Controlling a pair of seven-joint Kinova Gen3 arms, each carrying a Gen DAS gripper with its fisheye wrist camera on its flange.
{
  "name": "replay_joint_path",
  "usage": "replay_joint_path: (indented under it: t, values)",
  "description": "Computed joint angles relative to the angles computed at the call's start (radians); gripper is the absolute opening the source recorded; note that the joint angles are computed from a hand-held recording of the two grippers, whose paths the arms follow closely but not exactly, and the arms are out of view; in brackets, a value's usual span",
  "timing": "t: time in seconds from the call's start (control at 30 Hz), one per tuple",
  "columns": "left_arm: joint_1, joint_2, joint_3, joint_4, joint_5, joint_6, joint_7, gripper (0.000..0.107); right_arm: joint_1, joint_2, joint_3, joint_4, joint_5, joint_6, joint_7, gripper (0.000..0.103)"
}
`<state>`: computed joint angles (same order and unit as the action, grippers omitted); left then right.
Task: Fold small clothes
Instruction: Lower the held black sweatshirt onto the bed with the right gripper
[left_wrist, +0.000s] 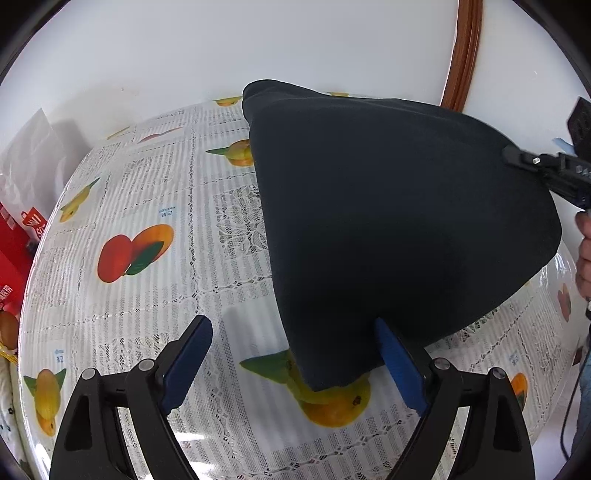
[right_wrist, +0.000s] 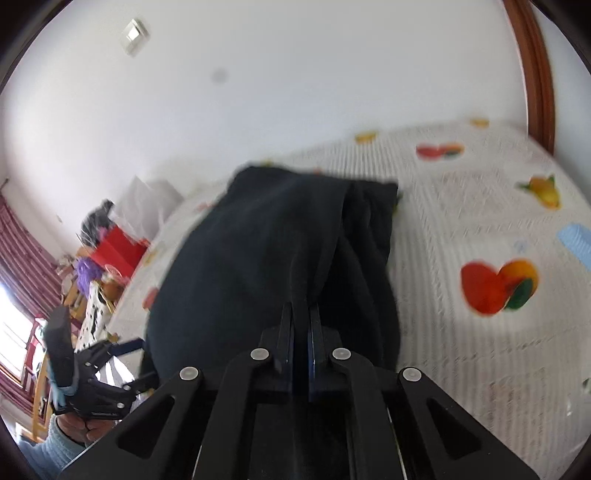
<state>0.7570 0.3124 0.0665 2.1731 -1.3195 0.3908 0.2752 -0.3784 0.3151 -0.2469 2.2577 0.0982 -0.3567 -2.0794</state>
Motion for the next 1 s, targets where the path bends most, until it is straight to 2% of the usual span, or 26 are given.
replay_joint_path:
  t: [0.03,0.1,0.2,0.27,0.3,0.4,0.47,0.53,0.63,0.77,0.87,0.97,1.0]
  values:
    - [-0.001,0.000,-0.004,0.003,-0.008,-0.007,0.011,0.090,0.014,-0.018,-0.016,0.032,-0.041,-0.041,0.017,0.004]
    - [-0.007,-0.002,-0.007,0.009,-0.018,-0.024,0.026,0.090,-0.010,-0.037,0.006,0.075,-0.122,-0.081,0.060,0.003]
    - [-0.017,-0.012,-0.008,0.014,0.000,-0.042,0.008,0.090,-0.122,-0.053,0.116,0.085,-0.244,-0.032,0.143,0.001]
    - [-0.002,-0.023,-0.016,0.025,-0.035,-0.041,0.046,0.088,-0.146,-0.071,0.116,0.102,-0.325,-0.028,0.179,0.001]
    - [-0.013,-0.030,0.003,0.031,-0.067,-0.029,0.081,0.088,-0.164,-0.079,0.118,0.104,-0.366,-0.021,0.210,0.005]
    - [0.014,-0.069,-0.015,0.051,-0.161,-0.019,0.196,0.086,-0.285,-0.108,0.175,0.135,-0.488,-0.065,0.311,0.006]
    - [-0.007,-0.079,0.016,0.048,-0.180,0.007,0.215,0.086,-0.378,-0.098,0.217,0.139,-0.569,-0.093,0.387,0.010]
    - [-0.029,-0.079,0.040,0.032,-0.161,0.031,0.185,0.086,-0.471,-0.069,0.296,0.119,-0.651,-0.071,0.461,0.010]
    - [-0.068,-0.071,0.079,0.000,-0.066,0.066,0.081,0.086,-0.604,-0.001,0.435,0.087,-0.773,-0.003,0.557,0.010]
    - [-0.089,-0.070,0.075,-0.020,-0.019,0.075,0.016,0.086,-0.741,-0.041,0.596,0.076,-0.935,0.083,0.694,0.015]
    - [-0.120,-0.060,0.066,-0.055,0.065,0.066,-0.080,0.086,-0.878,-0.047,0.735,0.050,-1.035,0.070,0.816,0.019]
    - [-0.129,-0.046,0.040,-0.094,0.126,0.057,-0.165,0.086,-0.921,-0.028,0.853,-0.045,-1.100,0.162,0.938,0.024]
    - [-0.130,-0.041,0.029,-0.108,0.140,0.055,-0.192,0.086,-0.921,-0.009,0.887,-0.090,-1.132,0.202,0.979,0.029]
